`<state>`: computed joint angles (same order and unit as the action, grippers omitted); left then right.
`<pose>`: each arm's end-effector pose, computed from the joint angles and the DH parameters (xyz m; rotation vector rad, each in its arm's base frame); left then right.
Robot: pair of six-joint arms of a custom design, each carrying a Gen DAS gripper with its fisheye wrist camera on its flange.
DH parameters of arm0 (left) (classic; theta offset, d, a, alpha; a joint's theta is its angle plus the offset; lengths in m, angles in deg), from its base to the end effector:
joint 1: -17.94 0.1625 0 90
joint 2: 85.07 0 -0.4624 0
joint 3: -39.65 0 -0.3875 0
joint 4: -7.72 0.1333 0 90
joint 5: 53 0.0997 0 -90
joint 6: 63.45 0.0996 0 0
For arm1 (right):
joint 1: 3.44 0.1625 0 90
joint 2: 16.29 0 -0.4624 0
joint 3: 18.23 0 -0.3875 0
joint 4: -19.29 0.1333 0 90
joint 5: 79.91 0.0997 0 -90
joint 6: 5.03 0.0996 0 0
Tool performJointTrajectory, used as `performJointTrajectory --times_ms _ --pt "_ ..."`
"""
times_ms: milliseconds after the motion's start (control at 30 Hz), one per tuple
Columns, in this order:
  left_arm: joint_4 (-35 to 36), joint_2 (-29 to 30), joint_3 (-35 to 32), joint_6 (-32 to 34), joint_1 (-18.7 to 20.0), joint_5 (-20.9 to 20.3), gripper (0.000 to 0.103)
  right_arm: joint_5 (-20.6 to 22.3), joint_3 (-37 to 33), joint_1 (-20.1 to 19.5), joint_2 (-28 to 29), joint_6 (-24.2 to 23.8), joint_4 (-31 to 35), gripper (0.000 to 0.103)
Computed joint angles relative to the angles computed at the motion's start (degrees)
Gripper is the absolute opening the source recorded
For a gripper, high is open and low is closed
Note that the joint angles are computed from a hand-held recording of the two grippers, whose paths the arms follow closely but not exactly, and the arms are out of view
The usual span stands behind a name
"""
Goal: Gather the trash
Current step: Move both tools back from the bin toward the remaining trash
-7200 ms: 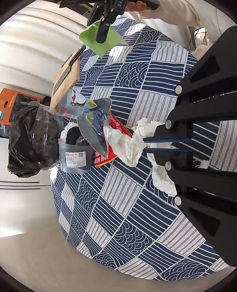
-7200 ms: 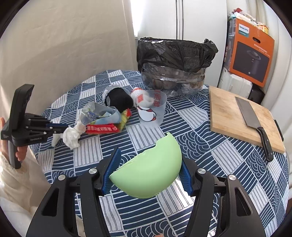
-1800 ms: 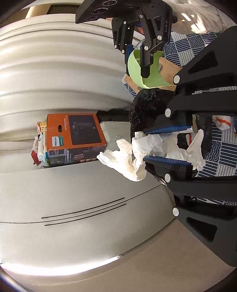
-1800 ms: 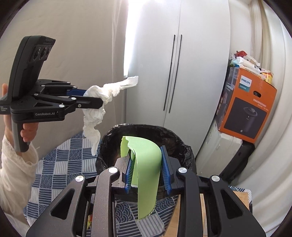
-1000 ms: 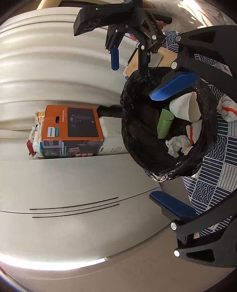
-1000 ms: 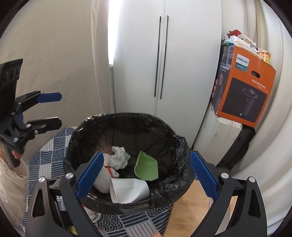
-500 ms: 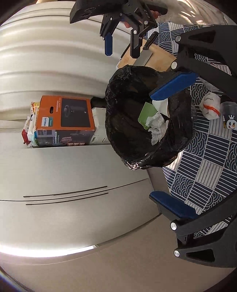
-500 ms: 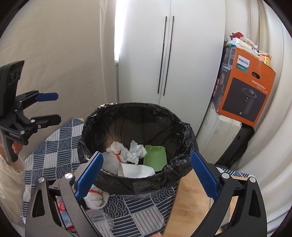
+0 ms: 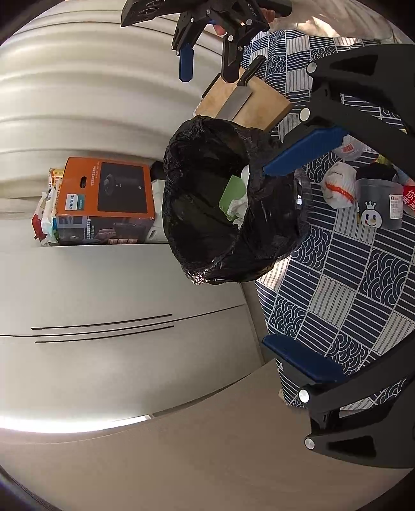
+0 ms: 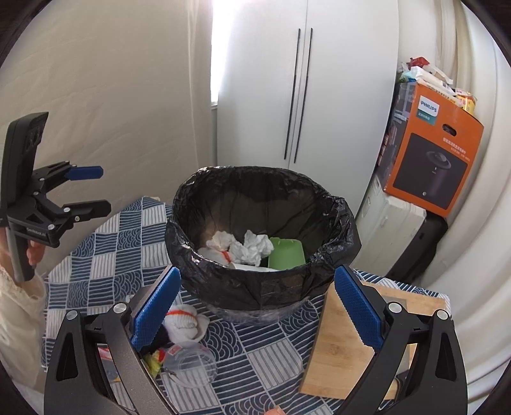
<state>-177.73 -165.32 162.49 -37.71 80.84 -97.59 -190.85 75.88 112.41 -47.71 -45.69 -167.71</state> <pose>-0.0366 -0.5199 0.3932 0.5560 2.1238 -1.0790 0.3963 -0.5938 0.0386 1.3083 -2.2669 0.7377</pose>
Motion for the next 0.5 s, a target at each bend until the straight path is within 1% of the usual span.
performJointTrajectory --times_ms 100,200,500 --pt "0.3 -0.8 1.4 -1.4 -0.2 0.5 0.097 -0.1 1.5 0.1 -0.4 0.1 -0.9 0.093" --pt "1.2 -1.8 2.7 -3.6 -0.3 0.7 0.097 0.7 3.0 0.1 -1.1 0.7 -1.1 0.093" --pt "0.9 -4.0 6.9 -6.3 -1.2 2.2 0.097 0.5 6.7 0.1 -1.7 0.5 -2.5 0.093"
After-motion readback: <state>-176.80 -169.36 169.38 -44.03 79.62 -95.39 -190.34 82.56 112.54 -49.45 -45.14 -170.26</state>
